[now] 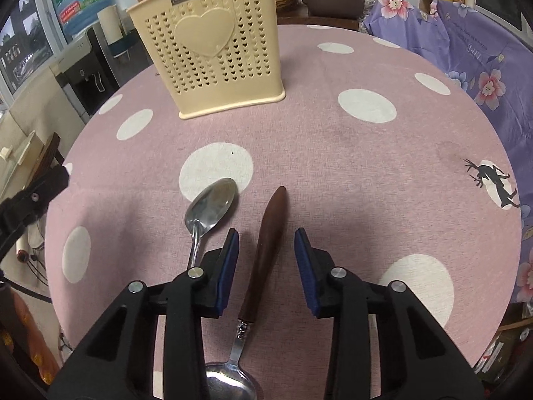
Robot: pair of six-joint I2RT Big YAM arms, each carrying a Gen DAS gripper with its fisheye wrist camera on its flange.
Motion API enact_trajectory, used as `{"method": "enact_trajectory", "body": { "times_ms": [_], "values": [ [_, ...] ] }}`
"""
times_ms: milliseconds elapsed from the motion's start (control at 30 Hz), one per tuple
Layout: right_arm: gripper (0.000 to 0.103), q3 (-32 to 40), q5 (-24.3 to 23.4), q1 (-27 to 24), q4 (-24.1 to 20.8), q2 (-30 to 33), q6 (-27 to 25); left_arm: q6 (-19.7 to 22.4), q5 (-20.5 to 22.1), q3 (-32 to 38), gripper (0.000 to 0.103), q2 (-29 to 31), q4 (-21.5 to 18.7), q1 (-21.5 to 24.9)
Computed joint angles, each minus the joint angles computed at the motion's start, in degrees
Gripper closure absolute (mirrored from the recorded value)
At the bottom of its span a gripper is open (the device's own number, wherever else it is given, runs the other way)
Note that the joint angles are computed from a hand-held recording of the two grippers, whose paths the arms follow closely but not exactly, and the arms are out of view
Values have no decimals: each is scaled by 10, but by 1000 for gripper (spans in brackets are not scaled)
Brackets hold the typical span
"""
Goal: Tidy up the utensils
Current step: 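Close the left gripper on the metal spoon while the right gripper grasps the wooden-handled spoon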
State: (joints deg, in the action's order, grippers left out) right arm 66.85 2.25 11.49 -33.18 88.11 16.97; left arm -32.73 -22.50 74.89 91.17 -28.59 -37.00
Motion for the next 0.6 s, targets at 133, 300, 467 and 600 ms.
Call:
{"method": "enact_trajectory", "body": {
  "times_ms": [133, 300, 467, 600],
  "values": [
    [72, 5, 25, 6, 4, 6, 0, 0, 3, -5, 29, -2, 5, -1],
    [84, 7, 35, 7, 15, 12, -25, -6, 15, -5, 29, 2, 4, -1],
    [87, -1, 26, -8, 28, 6, -71, -9, 25, -3, 29, 8, -3, -2],
    [87, -7, 24, -38, 30, -2, -92, -13, 55, 3, 29, 15, -9, -4]
  ]
}}
